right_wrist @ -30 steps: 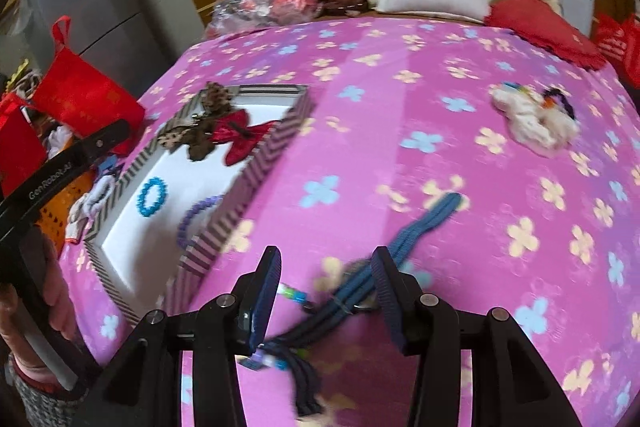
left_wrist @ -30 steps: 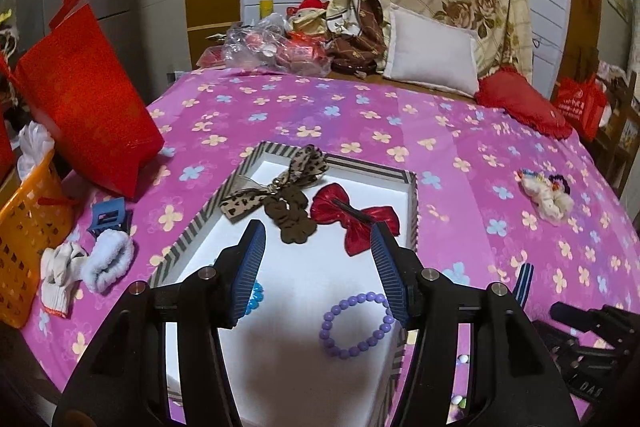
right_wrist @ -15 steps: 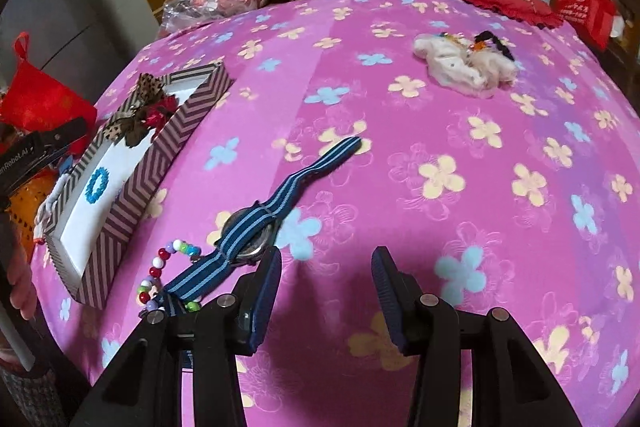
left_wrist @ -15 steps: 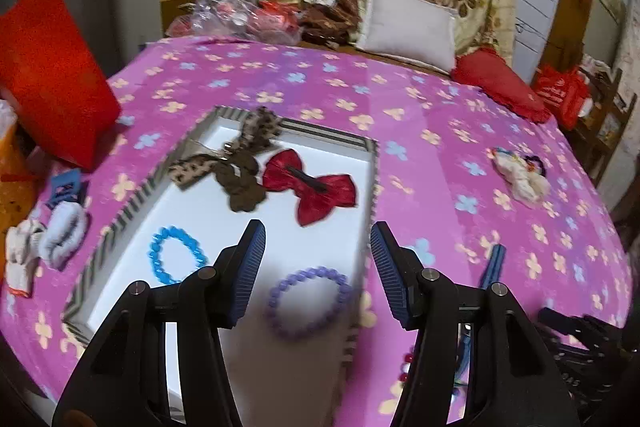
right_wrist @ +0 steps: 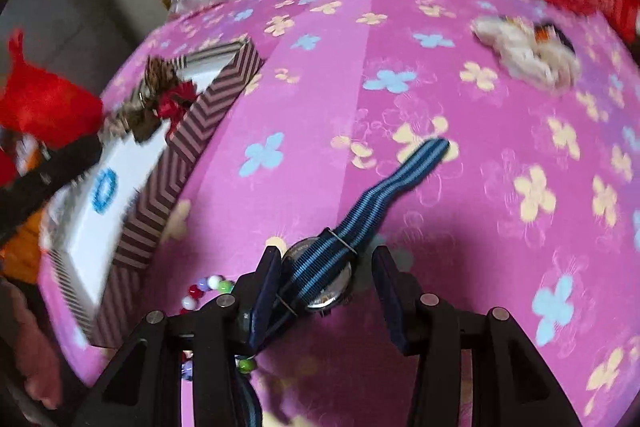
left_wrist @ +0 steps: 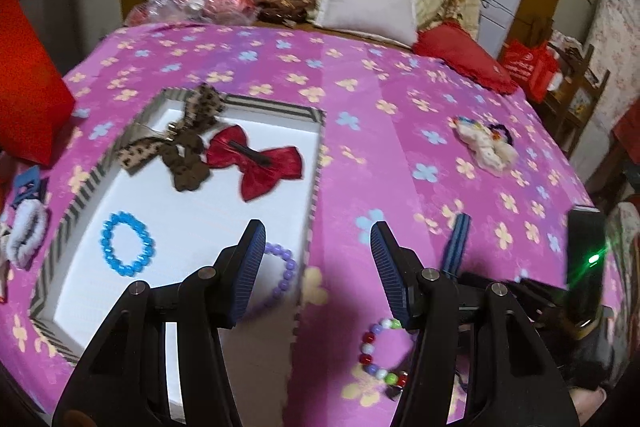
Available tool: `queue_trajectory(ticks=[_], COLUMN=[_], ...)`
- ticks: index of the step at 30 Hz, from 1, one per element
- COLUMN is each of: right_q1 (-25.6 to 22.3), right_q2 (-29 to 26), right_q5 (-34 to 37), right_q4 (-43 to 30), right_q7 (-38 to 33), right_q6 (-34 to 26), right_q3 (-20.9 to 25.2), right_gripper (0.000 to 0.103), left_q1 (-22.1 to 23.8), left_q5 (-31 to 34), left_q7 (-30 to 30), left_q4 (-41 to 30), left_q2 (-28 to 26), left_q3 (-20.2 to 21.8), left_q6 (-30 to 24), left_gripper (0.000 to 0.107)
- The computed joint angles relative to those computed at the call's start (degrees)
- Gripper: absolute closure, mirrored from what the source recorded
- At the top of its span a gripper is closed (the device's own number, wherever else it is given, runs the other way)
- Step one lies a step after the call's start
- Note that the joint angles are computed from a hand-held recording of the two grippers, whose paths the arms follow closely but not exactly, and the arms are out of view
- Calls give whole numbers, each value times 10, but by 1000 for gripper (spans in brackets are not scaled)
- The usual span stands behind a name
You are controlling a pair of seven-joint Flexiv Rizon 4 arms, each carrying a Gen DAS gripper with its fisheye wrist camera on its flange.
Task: Organize jewelry
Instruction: 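Grasp the watch by its blue striped strap with the right tool, then grasp the multicolor bead bracelet with the left tool while the right tool holds the watch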
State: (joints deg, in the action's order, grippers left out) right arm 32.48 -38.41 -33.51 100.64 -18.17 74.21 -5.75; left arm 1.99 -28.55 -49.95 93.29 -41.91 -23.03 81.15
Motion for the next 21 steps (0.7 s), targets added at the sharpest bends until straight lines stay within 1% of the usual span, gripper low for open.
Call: queue_trajectory(ticks=[3, 5, 6, 8, 10, 12, 13, 15, 17, 20, 21], right_q1=[1, 3, 8, 9, 11, 6, -1, -21, -43, -78, -81], right_q2=[9, 21, 32, 49, 73, 91, 96, 115, 126, 129, 131], right_q5=[-8, -19, -33, -61, -95, -117, -121, -131, -144, -193, -209], right_q4=[4, 18, 31, 55, 84, 106, 111, 140, 161, 196, 202], right_q7=[-12, -8, 1, 24, 59, 91, 100, 138, 169, 233, 253], right_q6=[-24, -43, -56, -74, -114, -149, -154, -138, -107, 3, 20], right_q3=[1, -5, -15, -26, -40, -43, -39, -34, -26, -30, -36], right_gripper=[58, 58, 58, 58, 58, 58, 58, 58, 58, 58, 58], left_q1=[16, 21, 19, 11, -1, -16, -23, -34, -44, -49, -52], left_q5=[-7, -14, -17, -23, -26, -28, -30, -34, -40, -52, -55], left_q7=[21, 36, 43, 55, 65, 72, 74, 79, 79, 85, 86], left_q4=[6, 8, 6, 2, -2, -2, -3, -3, -4, -5, -6], left_q2=[2, 4, 5, 6, 8, 9, 9, 8, 5, 1, 0], left_q3=[-24, -32, -30, -21, -7, 9, 16, 24, 30, 29, 31], left_q6=[-20, -45, -59, -90, -119, -136, -142, -154, -165, -180, -182], left_gripper=[52, 52, 52, 52, 52, 52, 52, 52, 52, 52, 52])
